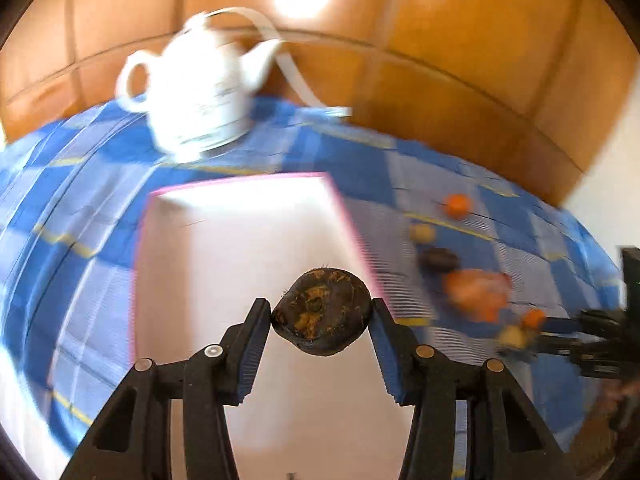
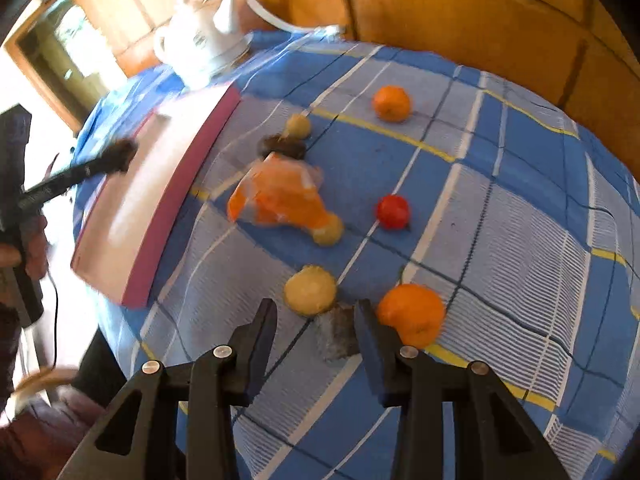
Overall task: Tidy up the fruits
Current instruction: 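Carry the dark fruit into the white tray and open the left gripper, then grasp the red cherry tomato with the right gripper and drop it in the tray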
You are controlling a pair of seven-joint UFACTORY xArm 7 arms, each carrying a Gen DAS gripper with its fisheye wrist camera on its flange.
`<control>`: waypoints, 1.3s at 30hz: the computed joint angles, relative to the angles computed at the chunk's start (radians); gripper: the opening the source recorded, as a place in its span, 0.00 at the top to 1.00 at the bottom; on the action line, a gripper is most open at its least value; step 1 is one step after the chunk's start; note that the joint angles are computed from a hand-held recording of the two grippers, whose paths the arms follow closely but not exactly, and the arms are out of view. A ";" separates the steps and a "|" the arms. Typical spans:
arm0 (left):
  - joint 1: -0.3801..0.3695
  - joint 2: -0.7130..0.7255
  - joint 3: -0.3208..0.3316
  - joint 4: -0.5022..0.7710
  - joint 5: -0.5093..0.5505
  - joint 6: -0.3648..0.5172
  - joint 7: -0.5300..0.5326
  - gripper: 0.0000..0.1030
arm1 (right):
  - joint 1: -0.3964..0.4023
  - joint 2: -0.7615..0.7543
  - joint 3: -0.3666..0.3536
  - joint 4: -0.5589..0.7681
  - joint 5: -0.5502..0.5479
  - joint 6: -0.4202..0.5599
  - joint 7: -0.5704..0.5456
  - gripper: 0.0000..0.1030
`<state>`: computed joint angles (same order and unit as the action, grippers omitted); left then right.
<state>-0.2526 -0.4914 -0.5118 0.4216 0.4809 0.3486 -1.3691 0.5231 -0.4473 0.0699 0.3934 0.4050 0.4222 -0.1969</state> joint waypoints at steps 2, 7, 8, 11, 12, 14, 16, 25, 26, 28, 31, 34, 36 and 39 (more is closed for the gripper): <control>0.037 -0.010 -0.029 -0.018 0.011 0.040 -0.054 0.51 | 0.018 0.000 -0.028 0.000 0.045 -0.031 -0.019 0.61; 0.019 -0.033 -0.002 -0.077 -0.003 0.085 -0.166 0.49 | -0.120 0.109 0.091 0.056 -0.117 -0.107 0.194 0.61; 0.010 -0.050 0.001 -0.088 -0.003 0.091 -0.173 0.48 | -0.159 0.131 0.132 0.069 -0.187 -0.119 0.261 0.61; -0.034 -0.130 -0.021 -0.114 -0.012 0.146 -0.206 0.43 | -0.262 0.202 0.221 0.116 -0.397 -0.147 0.447 0.61; -0.052 -0.160 -0.029 -0.126 -0.016 0.163 -0.216 0.42 | -0.266 0.207 0.217 0.119 -0.427 -0.149 0.466 0.61; -0.071 -0.187 -0.043 -0.125 -0.016 0.188 -0.226 0.42 | -0.314 0.242 0.250 0.149 -0.555 -0.143 0.560 0.61; -0.101 -0.216 -0.050 -0.124 -0.023 0.219 -0.222 0.41 | -0.321 0.282 0.249 0.177 -0.627 -0.132 0.605 0.65; -0.170 -0.222 -0.093 -0.110 -0.044 0.276 -0.265 0.38 | -0.246 0.317 0.176 0.210 -0.758 -0.093 0.686 0.76; -0.176 -0.218 -0.098 -0.105 -0.044 0.286 -0.270 0.35 | -0.242 0.304 0.172 0.203 -0.764 -0.100 0.700 0.76; -0.183 -0.216 -0.106 -0.101 -0.045 0.305 -0.290 0.33 | -0.229 0.272 0.158 0.184 -0.737 -0.119 0.697 0.76; -0.202 -0.220 -0.102 -0.099 -0.049 0.330 -0.307 0.32 | -0.218 0.206 0.167 0.157 -0.716 -0.148 0.701 0.76; -0.214 -0.229 -0.107 -0.094 -0.046 0.366 -0.327 0.32 | -0.186 0.156 0.175 0.148 -0.671 -0.180 0.685 0.76; -0.223 -0.236 -0.109 -0.093 -0.045 0.390 -0.341 0.31 | -0.125 0.144 0.154 0.146 -0.594 -0.203 0.627 0.76; -0.238 -0.251 -0.110 -0.096 -0.046 0.420 -0.359 0.30 | -0.001 0.162 0.133 0.168 -0.466 -0.232 0.528 0.76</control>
<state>-0.4906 -0.7425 -0.6215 0.3257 0.4352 0.7687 -1.7285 0.5222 -0.2856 0.2028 0.5612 -0.0610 0.1906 0.3312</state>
